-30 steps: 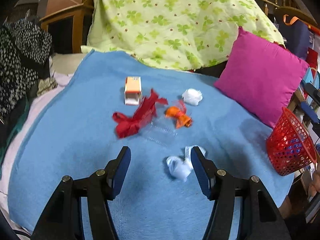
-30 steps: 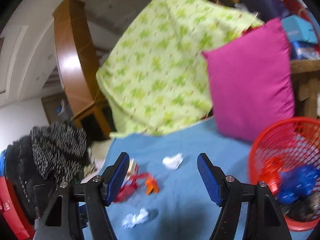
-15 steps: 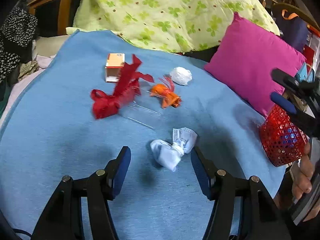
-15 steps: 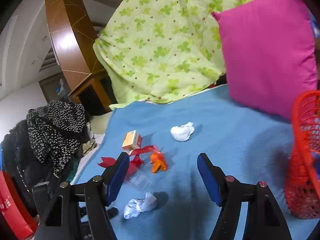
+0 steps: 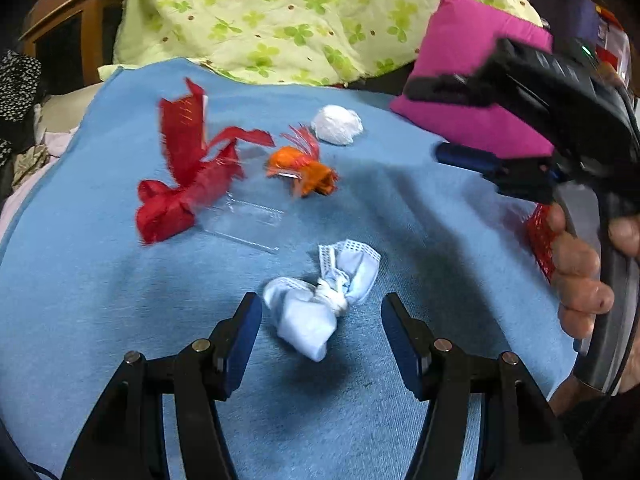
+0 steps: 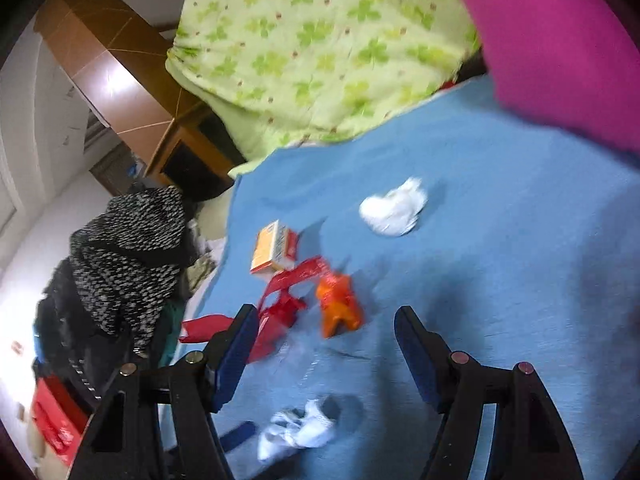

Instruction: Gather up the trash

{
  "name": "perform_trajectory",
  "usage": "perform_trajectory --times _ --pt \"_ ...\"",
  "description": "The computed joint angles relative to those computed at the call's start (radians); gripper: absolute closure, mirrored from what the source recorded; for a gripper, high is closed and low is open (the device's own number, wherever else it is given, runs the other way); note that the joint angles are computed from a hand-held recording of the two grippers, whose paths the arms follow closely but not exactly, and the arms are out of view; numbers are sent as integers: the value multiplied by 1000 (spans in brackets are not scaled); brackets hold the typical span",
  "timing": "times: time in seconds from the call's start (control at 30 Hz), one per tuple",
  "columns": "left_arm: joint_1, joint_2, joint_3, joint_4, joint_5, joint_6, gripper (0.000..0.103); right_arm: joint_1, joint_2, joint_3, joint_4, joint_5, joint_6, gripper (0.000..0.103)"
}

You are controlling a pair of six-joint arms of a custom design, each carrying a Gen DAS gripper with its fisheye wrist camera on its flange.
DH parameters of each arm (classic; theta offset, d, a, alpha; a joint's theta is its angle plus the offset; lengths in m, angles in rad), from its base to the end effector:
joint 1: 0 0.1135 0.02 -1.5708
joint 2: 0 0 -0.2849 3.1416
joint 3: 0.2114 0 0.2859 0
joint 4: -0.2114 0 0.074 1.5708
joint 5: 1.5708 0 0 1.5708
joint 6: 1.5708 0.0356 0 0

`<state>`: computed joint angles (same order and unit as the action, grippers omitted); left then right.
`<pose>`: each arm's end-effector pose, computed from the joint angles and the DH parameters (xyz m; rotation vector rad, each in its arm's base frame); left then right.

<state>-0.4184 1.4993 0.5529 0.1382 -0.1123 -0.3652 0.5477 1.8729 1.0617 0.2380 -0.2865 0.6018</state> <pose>0.2641 -0.1131 0.1269 0.0097 2.3858 -0.2413 0.3633 0.2333 0.1655 -0.1171 2.2781 0.9488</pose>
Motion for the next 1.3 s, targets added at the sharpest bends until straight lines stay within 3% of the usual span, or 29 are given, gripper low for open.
perform_trajectory --times 0.17,0.27,0.5,0.6,0.67,0.83,1.1,1.3 --pt "17 44 16 18 50 1 58 17 123 147 -88 -27 -43 31" --pt "47 50 11 27 103 -20 71 19 207 257 -157 -47 -57 46" --pt "69 44 -2 42 144 -27 77 34 391 506 -327 -39 -67 53" --pt "74 37 -7 43 155 -26 77 45 452 594 -424 -5 -78 65" --pt "78 30 -11 41 163 -27 77 45 445 581 -412 8 -83 70" --pt "101 8 -10 16 182 -13 77 39 351 462 -360 50 -83 70" --pt "76 -36 -18 10 123 -9 45 13 94 163 -204 65 -72 70" --pt "38 37 17 22 74 16 43 9 -89 -12 -122 77 -71 70"
